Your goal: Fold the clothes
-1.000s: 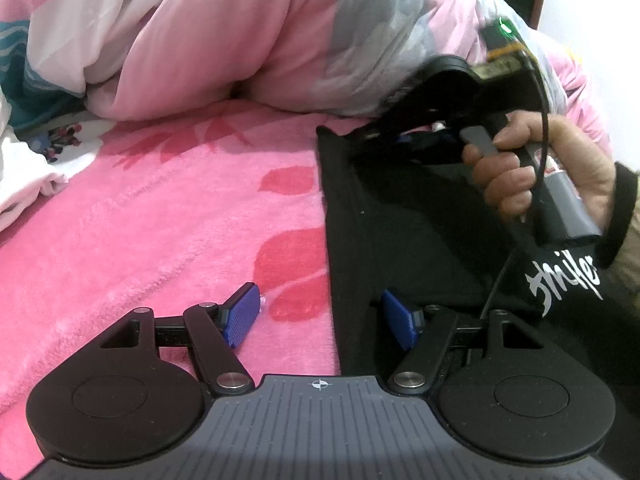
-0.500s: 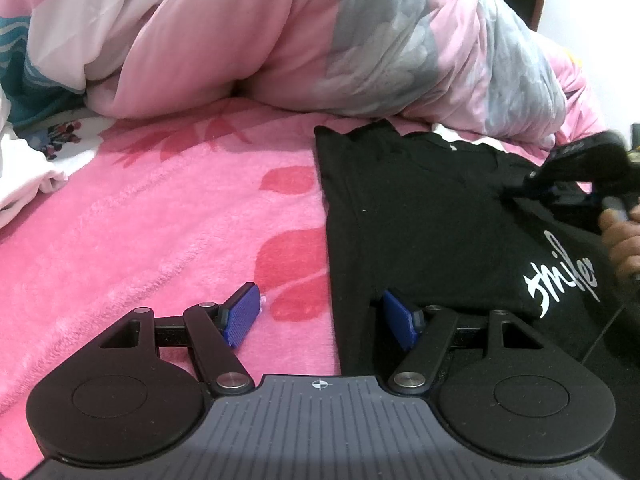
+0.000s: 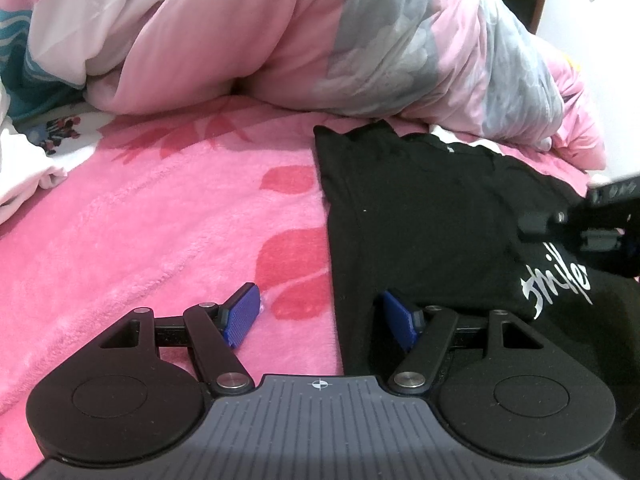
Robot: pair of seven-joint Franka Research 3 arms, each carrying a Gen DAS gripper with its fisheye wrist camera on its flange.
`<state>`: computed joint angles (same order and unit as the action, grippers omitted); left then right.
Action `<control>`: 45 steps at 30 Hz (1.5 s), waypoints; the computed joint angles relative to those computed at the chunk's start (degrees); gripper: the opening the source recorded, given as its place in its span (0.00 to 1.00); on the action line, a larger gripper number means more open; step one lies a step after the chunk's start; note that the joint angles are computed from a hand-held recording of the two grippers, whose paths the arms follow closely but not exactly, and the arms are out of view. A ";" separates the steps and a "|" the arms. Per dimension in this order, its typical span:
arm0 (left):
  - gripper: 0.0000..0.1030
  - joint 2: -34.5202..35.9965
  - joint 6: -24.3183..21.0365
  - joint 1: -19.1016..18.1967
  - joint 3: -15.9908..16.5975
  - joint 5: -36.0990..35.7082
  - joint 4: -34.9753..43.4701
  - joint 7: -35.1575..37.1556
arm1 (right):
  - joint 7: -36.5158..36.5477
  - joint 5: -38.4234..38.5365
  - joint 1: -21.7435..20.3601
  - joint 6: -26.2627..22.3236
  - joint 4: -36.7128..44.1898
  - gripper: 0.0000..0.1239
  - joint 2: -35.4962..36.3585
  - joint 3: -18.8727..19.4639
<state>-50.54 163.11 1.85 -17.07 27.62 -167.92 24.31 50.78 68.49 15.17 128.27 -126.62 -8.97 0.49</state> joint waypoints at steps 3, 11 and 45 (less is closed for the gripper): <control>0.67 -2.00 1.94 -1.26 2.34 -1.10 -1.77 0.30 | -0.57 0.34 0.63 -8.00 1.57 0.02 1.45 -0.08; 0.67 -6.35 3.80 -1.22 4.57 -5.90 -4.87 0.98 | 5.83 -4.42 -2.11 -12.07 -0.95 0.02 -0.45 -0.62; 0.67 -9.77 2.91 -0.94 -5.56 -3.52 -2.69 -2.42 | -1.90 -6.55 -18.53 -18.79 -13.84 0.03 -16.78 -16.25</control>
<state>-60.31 166.02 0.91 -22.63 24.09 -170.60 21.89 48.89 61.95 -3.36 109.49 -140.46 -25.75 -15.75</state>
